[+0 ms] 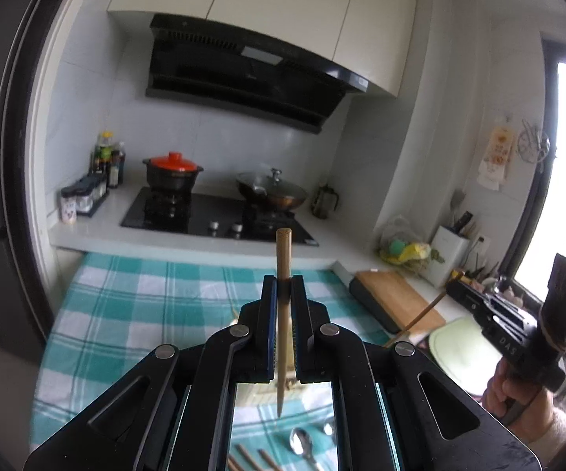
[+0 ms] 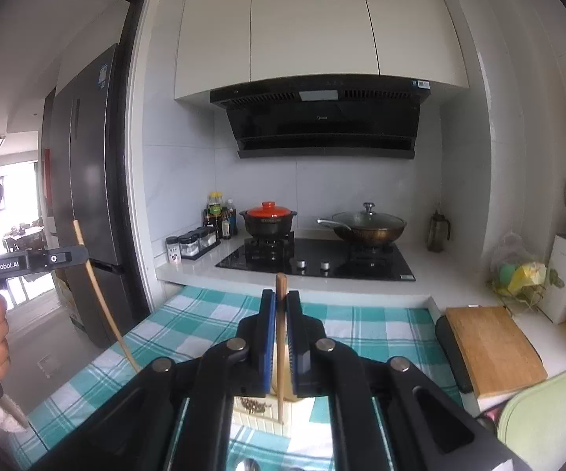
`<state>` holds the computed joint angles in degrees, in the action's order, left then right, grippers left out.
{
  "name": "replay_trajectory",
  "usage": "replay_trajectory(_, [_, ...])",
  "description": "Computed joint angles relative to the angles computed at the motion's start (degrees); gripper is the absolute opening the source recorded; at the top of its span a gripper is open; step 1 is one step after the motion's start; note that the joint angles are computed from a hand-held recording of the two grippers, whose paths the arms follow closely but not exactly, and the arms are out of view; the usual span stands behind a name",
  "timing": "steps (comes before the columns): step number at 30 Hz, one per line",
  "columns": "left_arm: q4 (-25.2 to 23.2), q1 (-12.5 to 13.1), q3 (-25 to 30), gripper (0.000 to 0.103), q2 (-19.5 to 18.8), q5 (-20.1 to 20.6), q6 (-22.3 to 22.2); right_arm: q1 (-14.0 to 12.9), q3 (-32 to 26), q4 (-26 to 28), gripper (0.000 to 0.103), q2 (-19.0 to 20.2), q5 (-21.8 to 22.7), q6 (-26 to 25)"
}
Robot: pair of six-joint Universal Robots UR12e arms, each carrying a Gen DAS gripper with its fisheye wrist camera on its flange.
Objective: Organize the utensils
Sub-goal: 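Lift the left tool's chopstick toward the holder while the right tool carries its chopstick there, then open the left tool over the holder while the right tool releases its chopstick inside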
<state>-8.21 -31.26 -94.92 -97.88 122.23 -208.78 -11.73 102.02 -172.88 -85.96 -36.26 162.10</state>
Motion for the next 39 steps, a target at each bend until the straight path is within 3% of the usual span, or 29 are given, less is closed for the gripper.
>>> replay_trajectory(4, [2.12, 1.12, 3.61, 0.005, -3.46, 2.5, 0.73, 2.69, -2.73, -5.17, 0.006, 3.32, -2.88, 0.84])
replay_trajectory(9, [-1.19, 3.65, 6.03, 0.005, -6.71, 0.21, -3.3, 5.05, -4.81, -8.74, 0.005, 7.85, -3.78, -1.53])
replay_trajectory(11, [-3.36, 4.4, 6.65, 0.005, -7.87, -0.65, -4.66, 5.72, -5.49, -7.39, 0.005, 8.86, -4.81, -2.34])
replay_trajectory(14, [-6.0, 5.3, 6.8, 0.005, -8.87, -2.75, -6.57, 5.73, -7.15, -4.69, 0.005, 9.98, -3.26, 0.57])
replay_trajectory(19, [-6.51, 5.81, 6.82, 0.005, -9.59, -4.34, -6.61, 5.42, -10.2, -4.11, 0.005, 11.62, 0.18, 5.7])
replay_trajectory(24, [-6.92, 6.29, 7.38, 0.005, -10.01, -5.42, -6.5, 6.49, -12.8, -3.49, 0.005, 13.11, -0.45, 5.91])
replay_trajectory(26, [-8.22, 6.59, 7.66, 0.005, -10.25, -6.36, -6.61, 7.31, -13.17, 0.18, 0.005, 13.33, -1.91, 2.91])
replay_trajectory(34, [-15.52, 8.17, 8.89, 0.006, -11.78, -13.09, -9.51, 10.59, -15.09, 23.56, 0.006, 14.89, -10.02, -9.66])
replay_trajectory(35, [-16.17, 8.12, 8.96, 0.012, -11.8, -13.0, -9.8, 10.73, -14.98, 24.3, 0.006, 14.85, -10.47, -10.12])
replay_trajectory(37, [-16.69, 7.98, 8.59, 0.03, -11.32, -13.04, -10.2, 10.58, -14.34, 24.28, 0.017, 14.34, -10.42, -10.53])
replay_trajectory(39, [-16.73, 7.62, 7.66, 0.054, -10.17, -12.39, -10.29, 9.6, -13.13, 22.7, 0.05, 13.28, -8.18, -9.17])
